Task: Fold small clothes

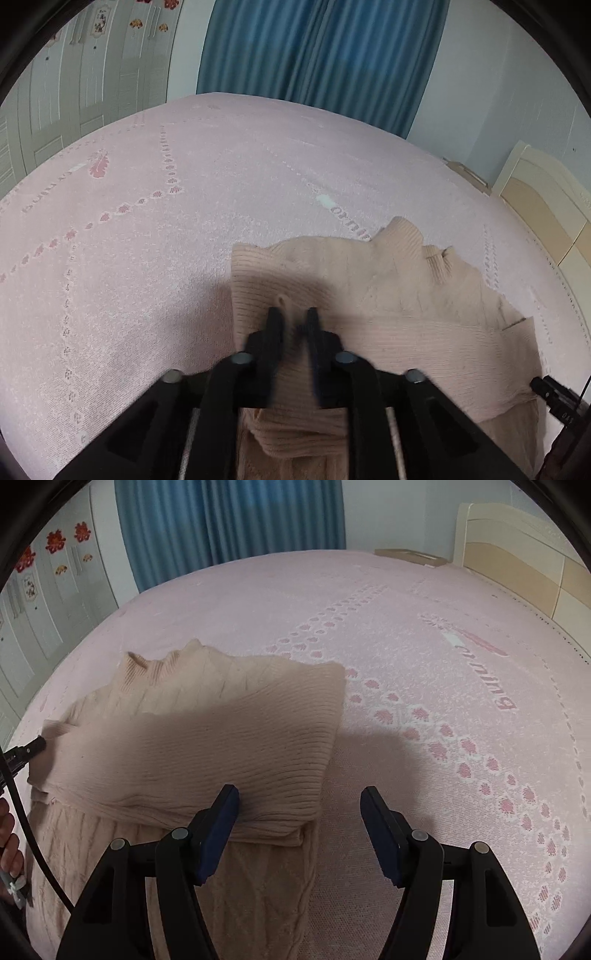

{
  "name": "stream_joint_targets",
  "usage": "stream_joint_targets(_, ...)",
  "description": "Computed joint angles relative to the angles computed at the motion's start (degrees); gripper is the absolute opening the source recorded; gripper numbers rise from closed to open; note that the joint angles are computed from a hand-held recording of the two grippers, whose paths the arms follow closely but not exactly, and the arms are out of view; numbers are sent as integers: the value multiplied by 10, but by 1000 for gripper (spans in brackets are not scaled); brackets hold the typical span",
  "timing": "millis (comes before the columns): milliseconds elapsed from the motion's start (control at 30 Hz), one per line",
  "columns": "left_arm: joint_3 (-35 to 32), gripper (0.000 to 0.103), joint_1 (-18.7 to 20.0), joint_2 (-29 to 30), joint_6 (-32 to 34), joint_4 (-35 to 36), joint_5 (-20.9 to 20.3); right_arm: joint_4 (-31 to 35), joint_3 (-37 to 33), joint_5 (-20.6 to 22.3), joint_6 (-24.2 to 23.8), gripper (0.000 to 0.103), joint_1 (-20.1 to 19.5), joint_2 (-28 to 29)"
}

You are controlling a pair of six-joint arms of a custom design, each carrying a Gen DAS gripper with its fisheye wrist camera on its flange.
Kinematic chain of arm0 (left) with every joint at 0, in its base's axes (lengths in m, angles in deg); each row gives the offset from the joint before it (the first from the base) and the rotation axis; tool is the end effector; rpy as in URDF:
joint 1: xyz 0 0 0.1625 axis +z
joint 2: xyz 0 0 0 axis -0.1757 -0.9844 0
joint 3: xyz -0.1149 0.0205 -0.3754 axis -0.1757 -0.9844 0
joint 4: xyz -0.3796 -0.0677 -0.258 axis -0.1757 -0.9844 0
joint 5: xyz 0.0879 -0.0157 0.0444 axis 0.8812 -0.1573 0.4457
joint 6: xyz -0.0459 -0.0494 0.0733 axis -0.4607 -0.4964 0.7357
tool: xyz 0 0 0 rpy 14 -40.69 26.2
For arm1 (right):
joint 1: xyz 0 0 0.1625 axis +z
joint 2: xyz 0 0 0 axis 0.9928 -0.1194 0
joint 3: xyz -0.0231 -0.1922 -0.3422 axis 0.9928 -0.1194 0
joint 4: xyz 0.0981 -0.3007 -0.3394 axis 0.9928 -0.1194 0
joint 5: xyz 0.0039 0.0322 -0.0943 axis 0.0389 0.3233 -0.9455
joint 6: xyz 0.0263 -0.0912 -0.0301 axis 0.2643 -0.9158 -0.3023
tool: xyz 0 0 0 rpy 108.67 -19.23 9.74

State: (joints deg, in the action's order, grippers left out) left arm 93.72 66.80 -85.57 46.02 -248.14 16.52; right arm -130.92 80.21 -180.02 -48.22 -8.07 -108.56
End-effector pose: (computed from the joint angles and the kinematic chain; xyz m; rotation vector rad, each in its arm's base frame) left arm -0.2754 -0.8031 -0.0537 0.1225 2.3287 -1.0602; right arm -0.1159 -0.8086 0.3101 0.2038 -2.3230 0.7962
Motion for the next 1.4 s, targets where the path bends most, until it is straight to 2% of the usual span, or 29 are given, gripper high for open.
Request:
stream_joint_targets(67,8,46,-3,-5,-3,13,8,10,0,1,5,67,-1,-3)
stream_joint_targets(167,33,57,-11,-16,16,-10,26,15,8,-2,7,67,0,-12)
stream_joint_targets(300,85,57,-27,-40,2,-30,59,-31,46,-1,-17,67,3,-36)
stream_joint_targets(367,126,57,-39,-55,5,-74,86,-57,67,7,-26,67,3,-51)
stream_joint_targets(467,209,57,-56,-92,-2,-126,94,-79,96,0,-15,67,4,-73)
stream_joint_targets(633,303,57,-85,-140,-69,-118,145,-113,186,7,19,67,-8,-141)
stream_joint_targets(700,346,57,-93,-167,-83,-138,124,-93,226,9,8,67,-14,-177)
stream_joint_targets(767,392,57,-106,-192,-119,-151,122,-91,268,10,-16,51,-20,-212)
stream_joint_targets(833,435,57,-123,-213,-146,-152,128,-108,314,17,-33,50,-28,-248)
stream_joint_targets(900,459,57,-136,-225,-154,-149,124,-83,351,41,-13,50,-41,-292)
stream_joint_targets(967,487,57,-152,-236,-155,-155,126,-49,385,92,6,50,-58,-340)
stream_joint_targets(1033,510,57,-167,-246,-169,-141,134,-73,416,113,16,50,-66,-366)
stream_joint_targets(1133,549,57,-188,-267,-218,-117,122,-99,461,176,48,50,-87,-405)
stream_joint_targets(1200,565,57,-200,-277,-255,-90,118,-99,473,194,63,50,-93,-417)
stream_joint_targets(1233,569,57,-204,-277,-264,-86,117,-104,481,198,68,50,-95,-420)
stream_joint_targets(1300,570,57,-211,-273,-264,-88,121,-133,494,177,64,50,-89,-419)
stream_joint_targets(1400,575,58,-220,-274,-276,-72,117,-161,512,147,32,48,-76,-418)
